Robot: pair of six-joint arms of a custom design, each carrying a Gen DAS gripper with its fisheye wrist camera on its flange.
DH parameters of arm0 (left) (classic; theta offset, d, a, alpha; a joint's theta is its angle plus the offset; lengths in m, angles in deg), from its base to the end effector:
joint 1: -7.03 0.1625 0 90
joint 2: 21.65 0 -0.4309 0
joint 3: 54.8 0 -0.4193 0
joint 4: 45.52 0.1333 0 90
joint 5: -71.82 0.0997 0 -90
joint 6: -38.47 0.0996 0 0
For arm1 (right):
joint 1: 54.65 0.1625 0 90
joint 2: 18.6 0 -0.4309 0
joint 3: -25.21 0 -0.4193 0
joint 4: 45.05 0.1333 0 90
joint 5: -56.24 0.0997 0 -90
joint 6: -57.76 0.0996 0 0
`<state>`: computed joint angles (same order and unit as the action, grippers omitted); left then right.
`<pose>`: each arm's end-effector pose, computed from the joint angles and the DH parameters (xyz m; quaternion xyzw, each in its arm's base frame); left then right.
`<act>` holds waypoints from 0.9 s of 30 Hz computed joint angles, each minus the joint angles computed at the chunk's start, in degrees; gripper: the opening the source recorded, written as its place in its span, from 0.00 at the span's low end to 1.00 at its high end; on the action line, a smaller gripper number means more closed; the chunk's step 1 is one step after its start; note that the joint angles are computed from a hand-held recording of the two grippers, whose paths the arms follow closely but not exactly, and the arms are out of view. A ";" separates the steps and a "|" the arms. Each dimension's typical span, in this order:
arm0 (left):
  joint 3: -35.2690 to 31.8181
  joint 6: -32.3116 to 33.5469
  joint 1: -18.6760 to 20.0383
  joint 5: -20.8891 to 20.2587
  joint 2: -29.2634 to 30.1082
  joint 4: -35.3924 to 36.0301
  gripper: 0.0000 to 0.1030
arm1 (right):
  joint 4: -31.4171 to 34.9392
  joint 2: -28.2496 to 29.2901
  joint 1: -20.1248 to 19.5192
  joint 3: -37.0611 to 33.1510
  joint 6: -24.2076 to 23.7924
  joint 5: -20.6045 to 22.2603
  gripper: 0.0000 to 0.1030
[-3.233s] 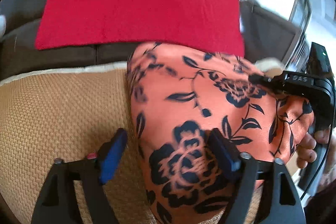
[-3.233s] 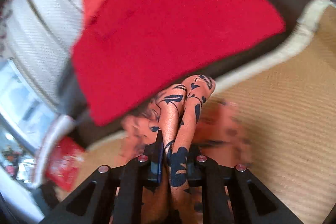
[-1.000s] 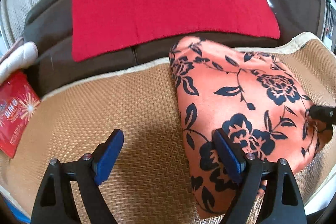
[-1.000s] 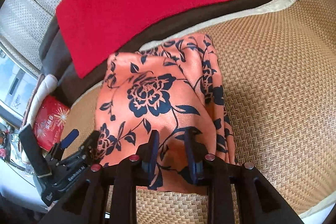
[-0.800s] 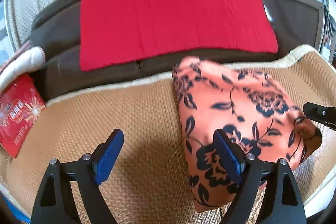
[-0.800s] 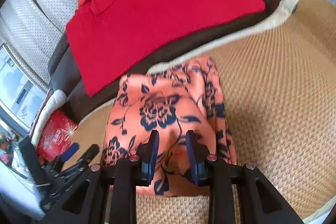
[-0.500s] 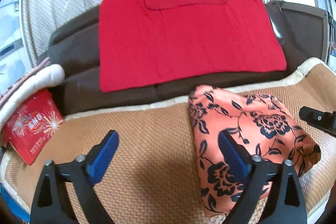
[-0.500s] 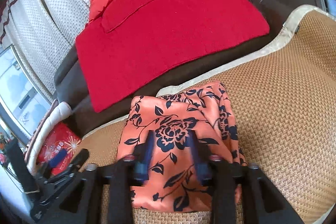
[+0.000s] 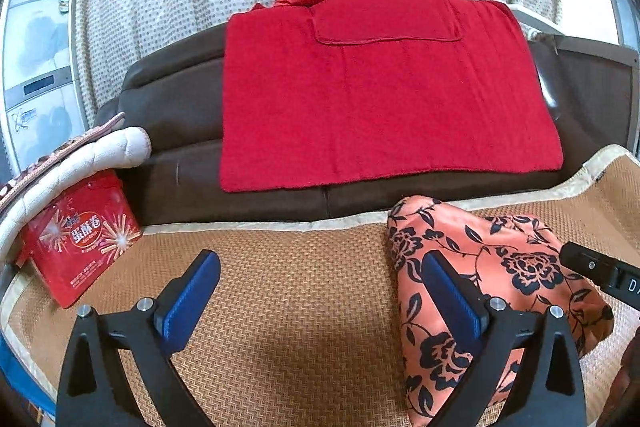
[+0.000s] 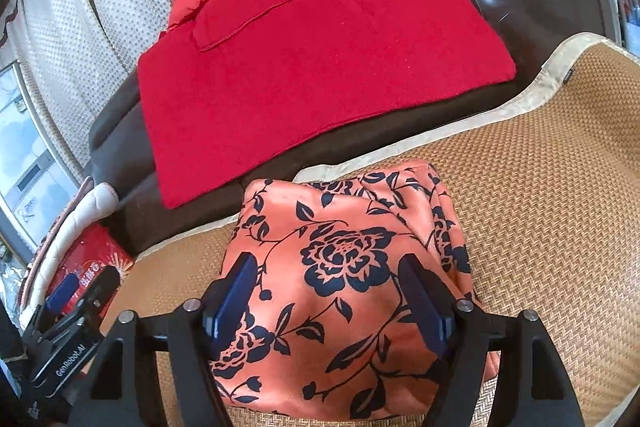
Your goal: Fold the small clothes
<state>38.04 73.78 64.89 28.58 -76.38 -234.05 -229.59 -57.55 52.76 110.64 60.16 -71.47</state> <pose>-0.1913 -0.6915 0.3085 0.2743 0.7706 -0.4522 0.3556 0.2932 -0.6931 0.1508 -0.0176 -0.8741 0.4304 0.2245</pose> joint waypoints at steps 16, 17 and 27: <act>-0.71 -0.50 -0.08 -0.06 2.10 3.24 0.98 | -3.05 0.48 -0.23 -0.11 -1.98 -3.06 0.74; -0.67 -0.55 -0.08 -0.20 2.08 3.57 0.98 | -3.35 0.38 -0.25 0.03 -1.93 -3.12 0.74; -1.79 -5.66 0.60 -0.56 2.31 12.71 0.98 | -3.85 -0.82 -0.79 1.23 -0.20 -2.59 0.74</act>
<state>36.25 68.11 65.49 28.03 -74.07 -221.34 -233.44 -58.37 51.97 111.87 59.96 -74.06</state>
